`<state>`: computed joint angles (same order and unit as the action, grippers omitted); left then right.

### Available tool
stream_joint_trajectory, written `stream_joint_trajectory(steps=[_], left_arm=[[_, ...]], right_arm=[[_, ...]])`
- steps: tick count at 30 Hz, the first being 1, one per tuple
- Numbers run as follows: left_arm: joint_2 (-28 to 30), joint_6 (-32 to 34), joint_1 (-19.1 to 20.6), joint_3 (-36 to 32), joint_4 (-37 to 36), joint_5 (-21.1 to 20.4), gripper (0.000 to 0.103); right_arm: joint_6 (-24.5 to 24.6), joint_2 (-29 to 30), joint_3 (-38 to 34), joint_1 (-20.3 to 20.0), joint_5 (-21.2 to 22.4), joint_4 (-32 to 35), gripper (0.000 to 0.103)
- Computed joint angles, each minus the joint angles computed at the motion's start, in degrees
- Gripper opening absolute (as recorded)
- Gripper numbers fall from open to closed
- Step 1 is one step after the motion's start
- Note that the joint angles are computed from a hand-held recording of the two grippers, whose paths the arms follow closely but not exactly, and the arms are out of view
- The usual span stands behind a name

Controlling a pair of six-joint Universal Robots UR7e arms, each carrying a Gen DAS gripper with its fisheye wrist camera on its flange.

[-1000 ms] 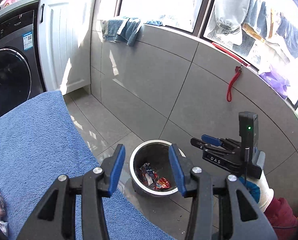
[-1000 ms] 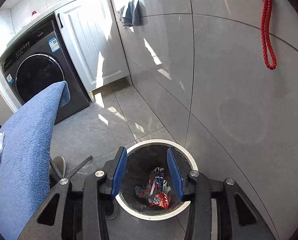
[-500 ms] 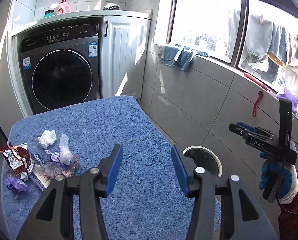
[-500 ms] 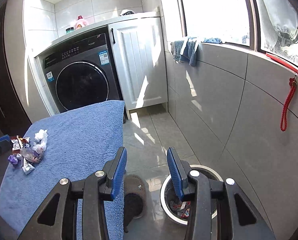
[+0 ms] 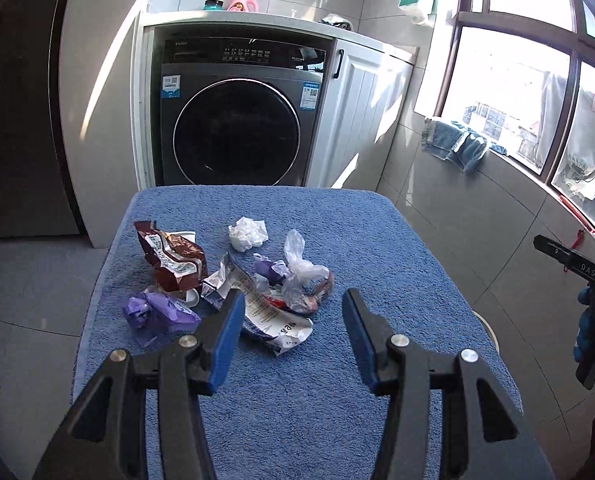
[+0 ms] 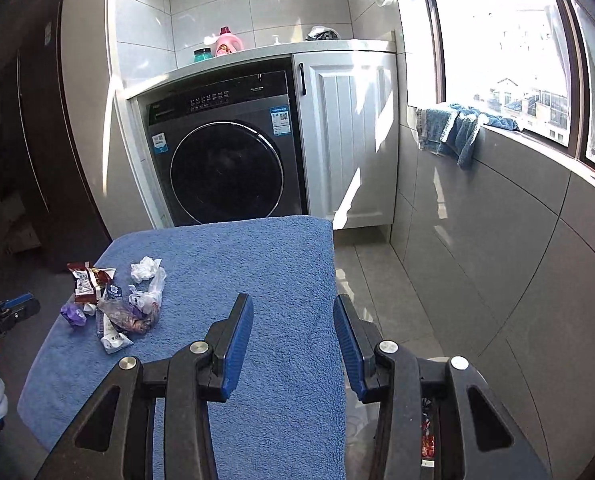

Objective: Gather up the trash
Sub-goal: 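Return both tools to the table toward the remaining wrappers, then grasp the clear plastic bag with the right tool while the left tool grasps the purple wrapper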

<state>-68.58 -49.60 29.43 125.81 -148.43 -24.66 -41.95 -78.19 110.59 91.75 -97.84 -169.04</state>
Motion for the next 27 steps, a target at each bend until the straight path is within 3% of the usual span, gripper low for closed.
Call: stream_joint_trajectory(steps=[1, 6, 10, 13, 20, 27], left_arm=[[-1.66, -2.27, 0.21, 1.04, 2.09, 0.58, 0.056], [-9.46, -11.79, 1.53, 4.96, 12.85, 2.76, 0.06], [-12.49, -13.16, 3.79, 6.28, 14.91, 2.66, 0.061], [-12.25, -9.23, 6.11, 6.67, 9.96, 1.86, 0.062], [-6.46, 6.89, 12.83, 3.9, -6.29, -1.2, 0.067], [-2.31, 10.74, 18.32, 0.99, -8.22, -3.95, 0.066]], right_arm=[[-0.1, 0.54, -0.28, 0.51, 0.03, 0.38, 0.039], [-0.89, 4.83, -2.79, 3.13, 0.07, 2.48, 0.039], [-1.32, 9.1, -5.26, 4.75, 0.35, 5.19, 0.039], [-1.66, 12.54, -7.26, 5.77, 0.04, 7.27, 0.039], [-1.67, 20.62, -12.5, 7.26, -1.25, 11.54, 0.039], [-2.52, 26.66, -16.89, 8.01, -2.15, 15.51, 0.039]])
